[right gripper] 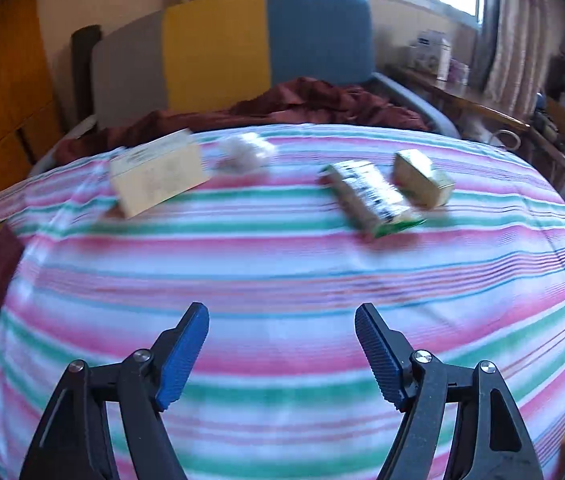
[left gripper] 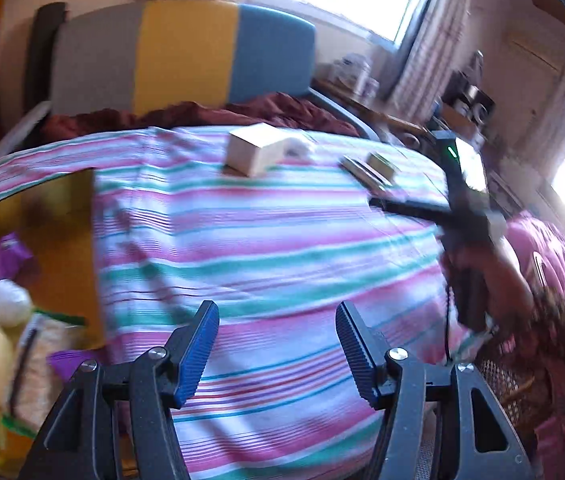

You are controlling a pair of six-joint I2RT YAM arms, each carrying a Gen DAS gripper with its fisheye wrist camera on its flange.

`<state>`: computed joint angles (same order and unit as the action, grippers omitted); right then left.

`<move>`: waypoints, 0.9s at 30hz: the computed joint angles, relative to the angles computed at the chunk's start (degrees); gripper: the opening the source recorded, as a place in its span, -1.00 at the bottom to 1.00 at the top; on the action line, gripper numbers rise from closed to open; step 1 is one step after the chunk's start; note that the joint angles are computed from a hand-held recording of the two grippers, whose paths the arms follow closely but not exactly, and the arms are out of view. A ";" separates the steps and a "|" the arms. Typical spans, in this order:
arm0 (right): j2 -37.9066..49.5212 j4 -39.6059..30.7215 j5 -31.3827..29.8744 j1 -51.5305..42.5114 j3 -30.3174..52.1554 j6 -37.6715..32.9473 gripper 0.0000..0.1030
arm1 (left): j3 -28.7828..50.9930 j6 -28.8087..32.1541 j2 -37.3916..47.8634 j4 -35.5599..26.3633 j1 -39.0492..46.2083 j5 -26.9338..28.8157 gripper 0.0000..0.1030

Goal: Organize objects
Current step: 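Grasp the long biscuit pack with the right tool while the left grasps the white tea box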

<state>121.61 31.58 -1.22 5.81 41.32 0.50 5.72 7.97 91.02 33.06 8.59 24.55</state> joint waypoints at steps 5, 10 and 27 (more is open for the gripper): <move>4.41 -6.08 0.04 -5.36 11.48 -1.95 0.51 | 1.31 -2.41 5.80 3.35 -5.47 -1.39 0.19; 11.03 -11.54 0.12 -7.80 24.62 -3.20 0.56 | 3.07 -2.88 9.49 3.61 -6.69 -3.09 0.19; 22.70 -20.09 -1.33 -6.83 41.28 -7.39 -0.02 | 9.35 -7.18 14.48 0.13 -8.31 -4.98 0.19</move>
<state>144.31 11.49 -2.55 -1.01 82.60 -6.90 15.07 0.79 105.50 33.19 0.28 19.57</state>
